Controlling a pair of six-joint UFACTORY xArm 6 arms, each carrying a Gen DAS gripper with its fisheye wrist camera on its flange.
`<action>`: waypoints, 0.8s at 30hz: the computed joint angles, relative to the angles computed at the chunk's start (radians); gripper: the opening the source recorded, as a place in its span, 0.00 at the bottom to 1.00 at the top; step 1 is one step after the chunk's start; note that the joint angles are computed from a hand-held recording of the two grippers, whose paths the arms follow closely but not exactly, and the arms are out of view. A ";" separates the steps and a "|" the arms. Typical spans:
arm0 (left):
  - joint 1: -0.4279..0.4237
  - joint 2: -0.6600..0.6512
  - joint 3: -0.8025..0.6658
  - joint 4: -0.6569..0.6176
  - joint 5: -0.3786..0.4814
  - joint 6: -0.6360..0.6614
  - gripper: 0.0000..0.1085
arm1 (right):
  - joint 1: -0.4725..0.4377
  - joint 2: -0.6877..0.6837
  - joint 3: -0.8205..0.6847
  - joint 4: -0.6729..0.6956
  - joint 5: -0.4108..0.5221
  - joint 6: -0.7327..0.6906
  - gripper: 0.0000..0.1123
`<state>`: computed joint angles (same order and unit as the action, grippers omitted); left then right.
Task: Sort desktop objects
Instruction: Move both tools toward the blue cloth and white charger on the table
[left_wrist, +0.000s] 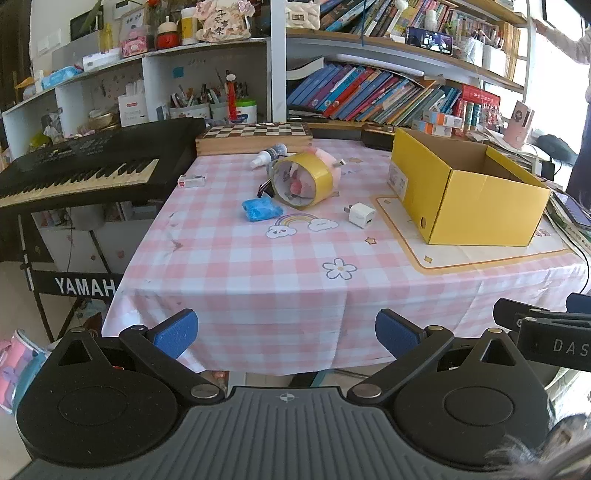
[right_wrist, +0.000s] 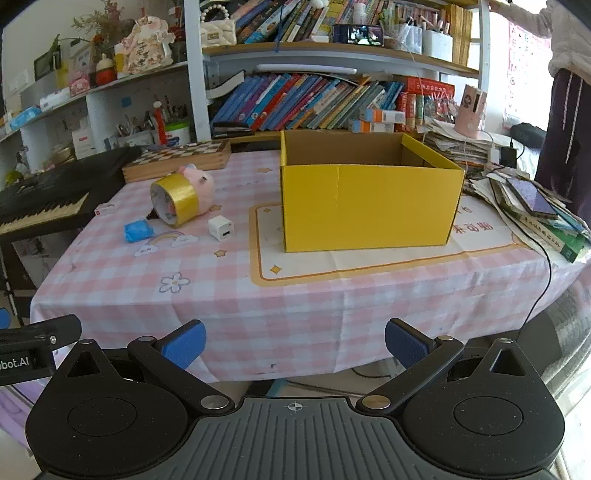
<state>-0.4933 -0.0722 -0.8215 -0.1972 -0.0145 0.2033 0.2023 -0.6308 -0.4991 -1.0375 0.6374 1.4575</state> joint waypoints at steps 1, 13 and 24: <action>0.000 0.002 -0.002 -0.012 0.001 0.011 0.95 | 0.000 0.004 -0.002 -0.001 -0.002 0.000 0.92; 0.003 0.012 -0.011 -0.041 0.007 0.038 0.95 | -0.004 0.030 -0.019 -0.001 -0.013 -0.004 0.92; 0.004 0.012 -0.013 -0.036 0.009 0.035 0.95 | -0.002 0.032 -0.020 -0.002 -0.012 -0.002 0.92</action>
<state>-0.4896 -0.0602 -0.8341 -0.2327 -0.0058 0.2381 0.2006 -0.5990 -0.5193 -1.0397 0.6258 1.4556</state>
